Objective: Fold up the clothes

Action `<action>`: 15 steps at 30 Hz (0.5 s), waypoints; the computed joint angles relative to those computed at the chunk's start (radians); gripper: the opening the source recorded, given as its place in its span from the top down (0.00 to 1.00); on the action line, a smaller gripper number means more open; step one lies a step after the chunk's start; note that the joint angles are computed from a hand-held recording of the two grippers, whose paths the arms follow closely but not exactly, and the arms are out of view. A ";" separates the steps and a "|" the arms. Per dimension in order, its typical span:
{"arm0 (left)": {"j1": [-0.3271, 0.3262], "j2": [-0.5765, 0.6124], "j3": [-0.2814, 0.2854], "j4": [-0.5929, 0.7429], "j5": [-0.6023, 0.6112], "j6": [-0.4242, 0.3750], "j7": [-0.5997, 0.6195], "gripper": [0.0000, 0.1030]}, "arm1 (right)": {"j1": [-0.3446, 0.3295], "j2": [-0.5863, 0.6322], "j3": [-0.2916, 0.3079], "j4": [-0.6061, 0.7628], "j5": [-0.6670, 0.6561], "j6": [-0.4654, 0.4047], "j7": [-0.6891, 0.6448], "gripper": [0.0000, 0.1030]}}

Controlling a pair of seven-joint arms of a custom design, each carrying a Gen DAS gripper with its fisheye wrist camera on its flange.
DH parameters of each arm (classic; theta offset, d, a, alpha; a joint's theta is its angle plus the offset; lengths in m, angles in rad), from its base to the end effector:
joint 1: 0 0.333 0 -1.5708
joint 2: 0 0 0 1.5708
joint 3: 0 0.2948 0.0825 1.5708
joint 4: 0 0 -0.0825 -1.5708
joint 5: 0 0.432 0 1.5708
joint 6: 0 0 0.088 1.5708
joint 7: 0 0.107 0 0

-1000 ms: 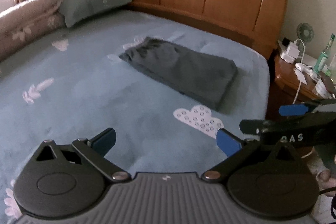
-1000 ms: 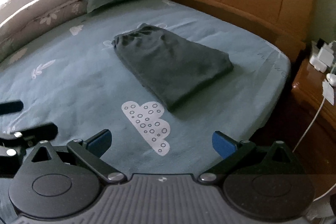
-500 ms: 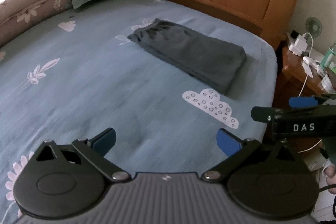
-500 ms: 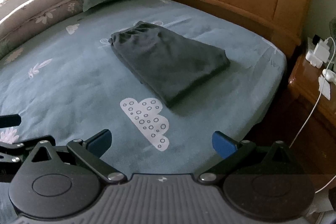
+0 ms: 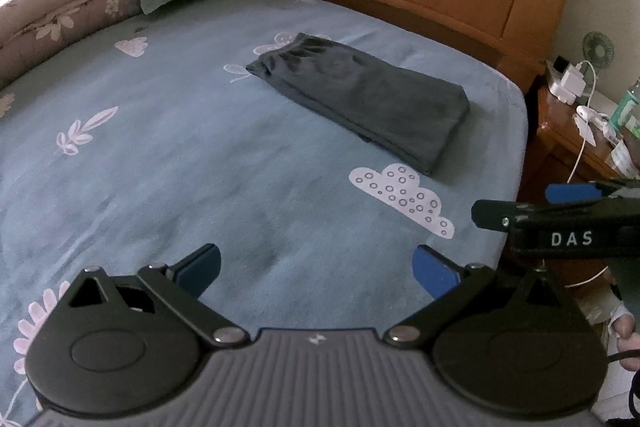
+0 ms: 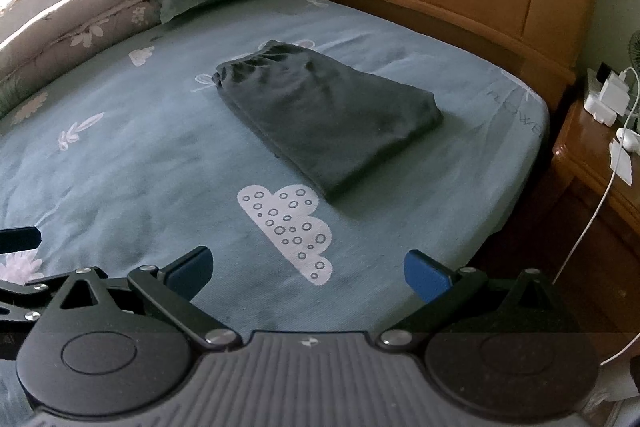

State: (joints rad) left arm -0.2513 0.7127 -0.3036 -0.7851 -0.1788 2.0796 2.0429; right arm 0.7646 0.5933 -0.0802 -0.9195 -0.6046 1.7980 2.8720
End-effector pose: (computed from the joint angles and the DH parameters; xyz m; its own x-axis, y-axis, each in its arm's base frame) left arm 0.7335 -0.3379 0.5910 -0.7717 -0.6305 0.0835 -0.5259 0.5587 -0.6413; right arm 0.6160 0.4685 0.5788 -0.4946 -0.8665 -0.0676 -0.6409 0.4162 -0.6450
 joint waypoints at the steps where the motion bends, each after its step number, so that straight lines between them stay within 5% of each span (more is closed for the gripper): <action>1: 0.002 -0.005 -0.001 -0.009 -0.002 0.005 0.002 0.01 | 0.001 0.003 0.000 0.005 -0.001 -0.004 -0.003 0.00; 15: 0.022 -0.044 -0.007 -0.062 -0.021 0.011 0.019 0.01 | 0.016 0.068 -0.013 0.116 0.019 -0.053 -0.033 0.00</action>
